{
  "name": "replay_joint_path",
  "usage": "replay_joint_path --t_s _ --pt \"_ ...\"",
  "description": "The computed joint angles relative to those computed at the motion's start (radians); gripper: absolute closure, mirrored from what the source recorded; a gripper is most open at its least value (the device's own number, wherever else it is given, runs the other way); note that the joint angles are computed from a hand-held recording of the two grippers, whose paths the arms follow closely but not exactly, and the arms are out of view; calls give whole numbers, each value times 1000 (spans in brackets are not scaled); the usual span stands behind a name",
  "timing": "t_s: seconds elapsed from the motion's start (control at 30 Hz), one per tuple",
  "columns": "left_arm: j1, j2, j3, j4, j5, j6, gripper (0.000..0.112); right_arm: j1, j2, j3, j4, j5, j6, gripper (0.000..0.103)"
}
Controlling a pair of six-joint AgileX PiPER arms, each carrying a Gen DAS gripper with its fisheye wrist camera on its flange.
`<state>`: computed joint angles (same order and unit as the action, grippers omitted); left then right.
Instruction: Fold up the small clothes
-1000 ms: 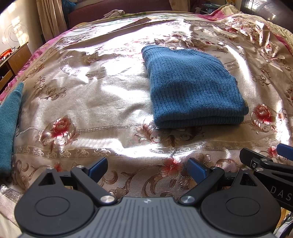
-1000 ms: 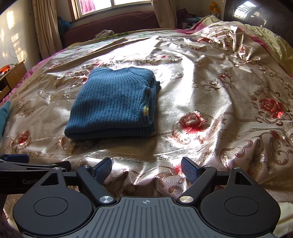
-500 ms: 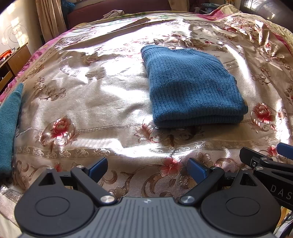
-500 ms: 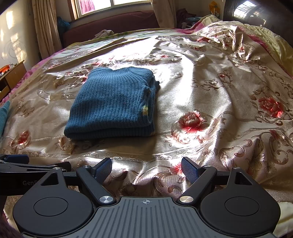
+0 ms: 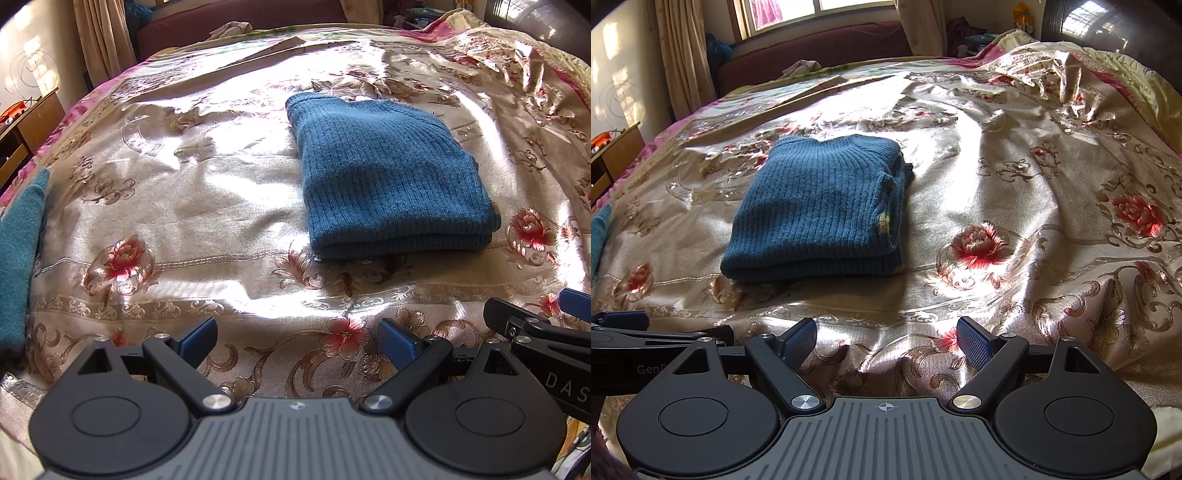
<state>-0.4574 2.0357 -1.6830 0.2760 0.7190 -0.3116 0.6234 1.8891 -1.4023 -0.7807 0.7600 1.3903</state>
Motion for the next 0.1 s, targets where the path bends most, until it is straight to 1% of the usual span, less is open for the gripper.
replay_joint_path --t_s 0.1 --pt "0 0 1 1 -1 0 15 0 0 0 0 0 0 18"
